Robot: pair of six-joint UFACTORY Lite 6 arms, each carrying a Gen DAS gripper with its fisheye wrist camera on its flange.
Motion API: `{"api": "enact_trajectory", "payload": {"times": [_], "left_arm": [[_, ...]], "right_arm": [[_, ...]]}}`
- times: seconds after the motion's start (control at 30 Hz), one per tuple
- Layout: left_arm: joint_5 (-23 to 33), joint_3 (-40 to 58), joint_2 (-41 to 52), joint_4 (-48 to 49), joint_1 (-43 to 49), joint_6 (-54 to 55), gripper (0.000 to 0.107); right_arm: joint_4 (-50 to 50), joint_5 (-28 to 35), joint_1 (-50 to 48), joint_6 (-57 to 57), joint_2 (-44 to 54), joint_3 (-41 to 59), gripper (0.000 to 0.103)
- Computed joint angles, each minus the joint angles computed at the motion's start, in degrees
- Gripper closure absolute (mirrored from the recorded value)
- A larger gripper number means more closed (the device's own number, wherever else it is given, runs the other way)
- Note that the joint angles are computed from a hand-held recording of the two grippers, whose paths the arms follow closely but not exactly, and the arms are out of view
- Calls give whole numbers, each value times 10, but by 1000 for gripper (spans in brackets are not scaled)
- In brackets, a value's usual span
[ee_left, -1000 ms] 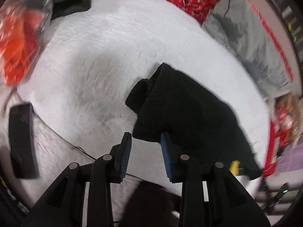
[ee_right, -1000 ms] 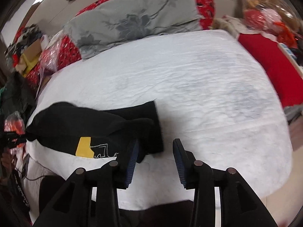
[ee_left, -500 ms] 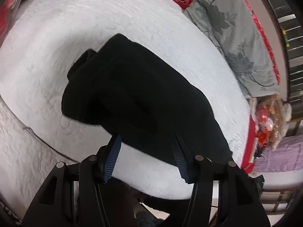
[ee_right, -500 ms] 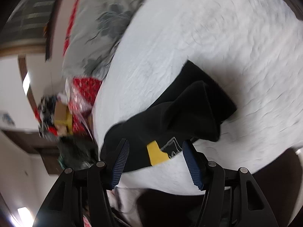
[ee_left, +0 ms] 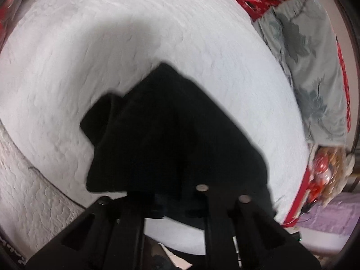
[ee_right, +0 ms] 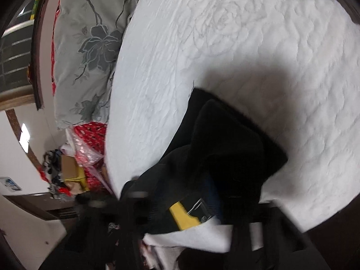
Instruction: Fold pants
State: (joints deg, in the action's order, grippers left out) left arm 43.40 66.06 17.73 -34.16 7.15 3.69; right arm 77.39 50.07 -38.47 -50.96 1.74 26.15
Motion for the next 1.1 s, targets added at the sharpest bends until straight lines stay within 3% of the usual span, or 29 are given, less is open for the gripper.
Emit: {"api": "enact_trajectory", "payload": {"times": [0.13, 0.23, 0.3, 0.43, 0.57, 0.7, 0.83, 0.97, 1.1], "left_arm": [[71, 115, -27, -56, 42, 13, 105], [65, 103, -87, -88, 51, 69, 105], [26, 55, -116, -25, 23, 65, 105], [-6, -69, -126, -4, 30, 98, 105], [-15, -145, -145, -10, 62, 135, 105], [-17, -180, -149, -7, 78, 165, 105], [-37, -192, -127, 3, 71, 151, 100], [-16, -221, -183, 2, 89, 159, 95], [37, -235, -275, 19, 115, 192, 95]], "right_arm": [[6, 17, 16, 49, 22, 96, 100], [50, 63, 14, 11, -56, 151, 100], [38, 78, 12, -4, -66, 157, 100], [-27, 30, 31, -43, -60, 82, 100], [-4, 15, 2, -120, -27, 6, 100], [-24, 52, -62, -152, -39, -35, 100], [-63, 31, -91, -167, -47, -60, 99], [-81, 5, -107, -184, -27, -62, 95], [-183, 51, -159, -127, -89, -55, 74]]}}
